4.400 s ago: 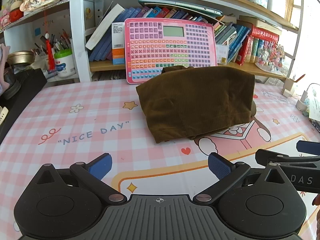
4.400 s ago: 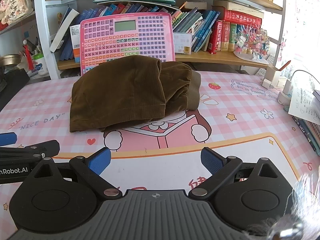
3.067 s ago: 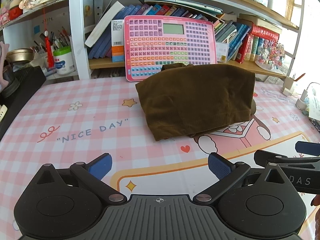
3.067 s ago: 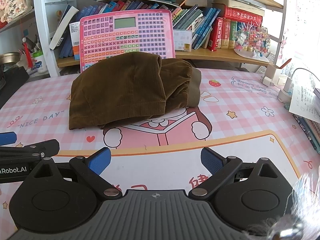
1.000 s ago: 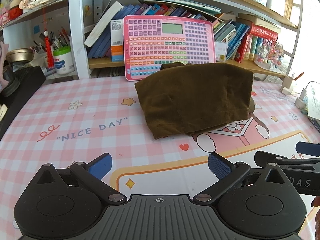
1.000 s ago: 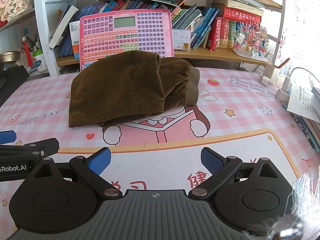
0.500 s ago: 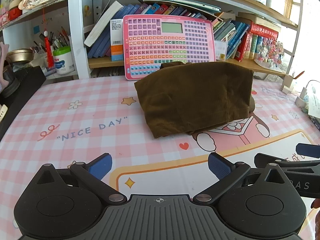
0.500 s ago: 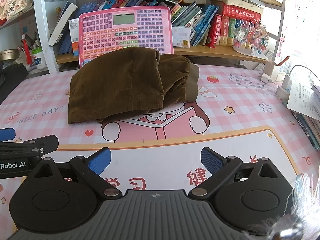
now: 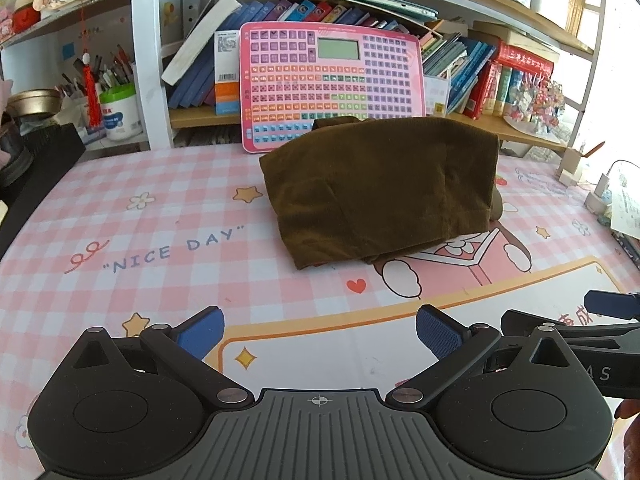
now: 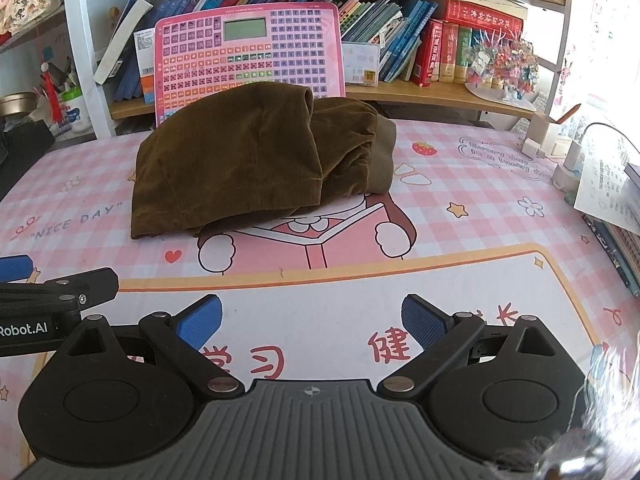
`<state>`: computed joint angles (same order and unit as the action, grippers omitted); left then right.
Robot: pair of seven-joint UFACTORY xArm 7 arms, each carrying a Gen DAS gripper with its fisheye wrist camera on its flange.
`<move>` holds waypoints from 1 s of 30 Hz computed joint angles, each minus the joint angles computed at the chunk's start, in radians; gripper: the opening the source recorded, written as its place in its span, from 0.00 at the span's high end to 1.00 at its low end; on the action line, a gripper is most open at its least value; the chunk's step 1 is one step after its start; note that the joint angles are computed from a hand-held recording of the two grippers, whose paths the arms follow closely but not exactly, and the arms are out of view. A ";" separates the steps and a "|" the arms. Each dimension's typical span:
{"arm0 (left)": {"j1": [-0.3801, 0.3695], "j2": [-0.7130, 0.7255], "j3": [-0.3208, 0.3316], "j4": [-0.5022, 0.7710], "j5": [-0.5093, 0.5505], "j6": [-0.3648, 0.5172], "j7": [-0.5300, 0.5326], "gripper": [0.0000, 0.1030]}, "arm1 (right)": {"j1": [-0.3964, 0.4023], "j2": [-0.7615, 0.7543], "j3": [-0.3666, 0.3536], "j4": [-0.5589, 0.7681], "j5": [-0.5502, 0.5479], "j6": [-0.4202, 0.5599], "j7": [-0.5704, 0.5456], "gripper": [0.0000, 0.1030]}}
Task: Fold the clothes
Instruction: 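Grasp the brown pants with the right gripper while the left gripper grasps the waistband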
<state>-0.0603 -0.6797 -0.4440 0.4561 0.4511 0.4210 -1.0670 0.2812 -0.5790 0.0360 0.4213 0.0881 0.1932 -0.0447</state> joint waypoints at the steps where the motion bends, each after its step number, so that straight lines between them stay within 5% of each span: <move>1: 0.004 0.004 -0.006 0.005 0.000 0.004 -0.007 0.00 | 0.003 0.003 -0.006 0.003 0.000 0.001 -0.006 0.06; 8: 0.022 0.053 -0.053 0.062 0.022 0.052 -0.087 0.00 | 0.053 0.033 -0.084 0.029 0.035 0.014 -0.111 0.06; 15: 0.043 0.164 -0.136 0.186 0.132 0.142 -0.247 0.00 | 0.144 0.068 -0.252 0.076 0.169 0.037 -0.341 0.06; 25: 0.032 0.422 -0.237 0.450 0.328 0.408 -0.441 0.00 | 0.296 0.151 -0.541 0.216 0.463 0.161 -0.758 0.06; 30: -0.007 0.549 -0.245 0.567 0.426 0.544 -0.488 0.00 | 0.296 0.236 -0.620 0.310 0.604 0.271 -0.889 0.06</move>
